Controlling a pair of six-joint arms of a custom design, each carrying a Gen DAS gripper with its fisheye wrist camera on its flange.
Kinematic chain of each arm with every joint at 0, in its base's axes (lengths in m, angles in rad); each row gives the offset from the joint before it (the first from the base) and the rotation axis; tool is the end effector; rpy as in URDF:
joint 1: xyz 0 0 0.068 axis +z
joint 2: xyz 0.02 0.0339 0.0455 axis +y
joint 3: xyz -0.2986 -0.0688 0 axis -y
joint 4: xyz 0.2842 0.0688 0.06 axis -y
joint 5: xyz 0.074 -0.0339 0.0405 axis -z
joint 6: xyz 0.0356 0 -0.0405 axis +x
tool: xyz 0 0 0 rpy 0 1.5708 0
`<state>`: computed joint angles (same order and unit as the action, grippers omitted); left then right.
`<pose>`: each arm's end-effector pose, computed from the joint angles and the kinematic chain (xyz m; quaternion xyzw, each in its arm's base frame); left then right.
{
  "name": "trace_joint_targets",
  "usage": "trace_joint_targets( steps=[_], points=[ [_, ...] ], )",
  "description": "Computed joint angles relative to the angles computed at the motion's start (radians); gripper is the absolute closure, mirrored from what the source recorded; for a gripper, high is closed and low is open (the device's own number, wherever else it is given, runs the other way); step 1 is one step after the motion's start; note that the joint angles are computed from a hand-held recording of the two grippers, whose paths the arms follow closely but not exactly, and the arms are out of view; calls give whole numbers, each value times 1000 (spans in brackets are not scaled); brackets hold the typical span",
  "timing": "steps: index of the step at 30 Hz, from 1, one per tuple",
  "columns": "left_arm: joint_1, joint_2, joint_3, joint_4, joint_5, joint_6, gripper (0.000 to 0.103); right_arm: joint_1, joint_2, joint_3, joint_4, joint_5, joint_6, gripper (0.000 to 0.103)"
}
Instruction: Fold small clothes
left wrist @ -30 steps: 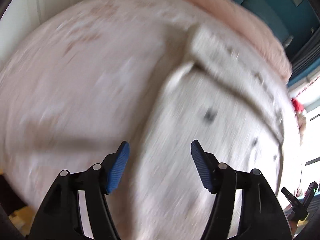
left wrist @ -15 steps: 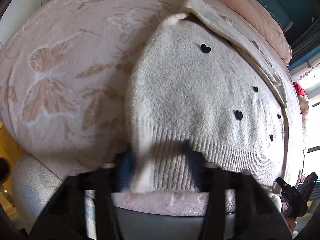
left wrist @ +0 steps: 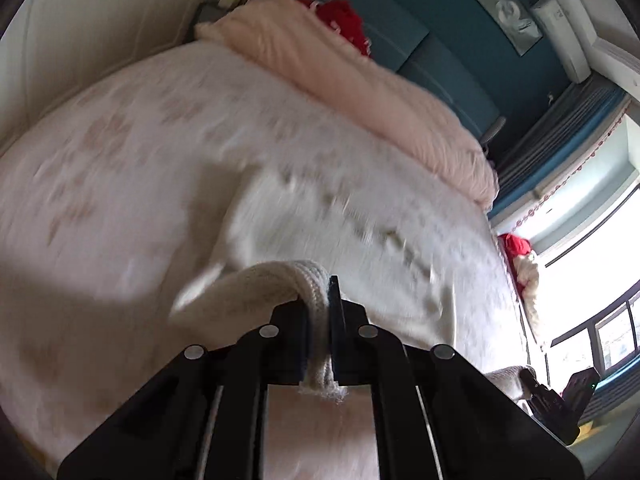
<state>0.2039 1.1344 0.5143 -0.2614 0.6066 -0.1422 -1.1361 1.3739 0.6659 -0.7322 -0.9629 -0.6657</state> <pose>0.2250 0.0258 0.1881 -0.0553 0.9022 -0.2710 0.3310 0.1229 -0.1952 0.1736 0.1767 0.8671 0.2416 0.3981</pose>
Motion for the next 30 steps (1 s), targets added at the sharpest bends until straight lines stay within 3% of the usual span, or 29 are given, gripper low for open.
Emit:
trace_joint_targets(
  steps=[2, 4, 7, 9, 12, 13, 14, 15, 16, 17, 19, 25, 27, 28, 29, 30],
  points=[
    [-120, 188, 108, 173, -137, -81, 96, 158, 79, 40, 306, 42, 292, 95],
    [-181, 351, 212, 243, -217, -120, 96, 291, 254, 131, 551, 123, 529, 95],
    [-279, 666, 446, 281, -351, -156, 96, 405, 493, 288, 679, 255, 680, 94],
    [-307, 819, 563, 256, -403, -166, 93, 468, 651, 405, 672, 337, 732, 91],
    [-301, 976, 676, 194, -427, -216, 88, 507, 742, 482, 657, 414, 750, 88],
    [-293, 978, 667, 200, -423, -234, 78, 498, 731, 466, 683, 392, 760, 85],
    [-268, 952, 624, 254, -394, -255, 62, 484, 709, 436, 721, 365, 766, 78],
    [-250, 914, 570, 313, -379, -263, 53, 467, 674, 389, 775, 333, 767, 72],
    [-233, 878, 522, 358, -373, -259, 40, 452, 632, 333, 829, 328, 760, 52],
    [-209, 824, 459, 415, -377, -231, 32, 438, 590, 272, 889, 341, 749, 42],
    [-176, 766, 399, 422, -396, -130, 24, 411, 533, 200, 913, 351, 667, 42],
    [-119, 785, 332, 342, -378, 0, 25, 398, 573, 160, 802, 442, 479, 42],
    [-112, 818, 310, 346, -345, 8, 37, 404, 601, 150, 811, 456, 479, 43],
    [-114, 839, 308, 340, -334, 25, 62, 402, 613, 144, 808, 446, 476, 72],
    [-117, 860, 320, 326, -320, 37, 83, 401, 621, 147, 791, 435, 472, 86],
    [-123, 859, 319, 329, -330, 24, 85, 401, 618, 156, 769, 426, 477, 87]
  ],
)
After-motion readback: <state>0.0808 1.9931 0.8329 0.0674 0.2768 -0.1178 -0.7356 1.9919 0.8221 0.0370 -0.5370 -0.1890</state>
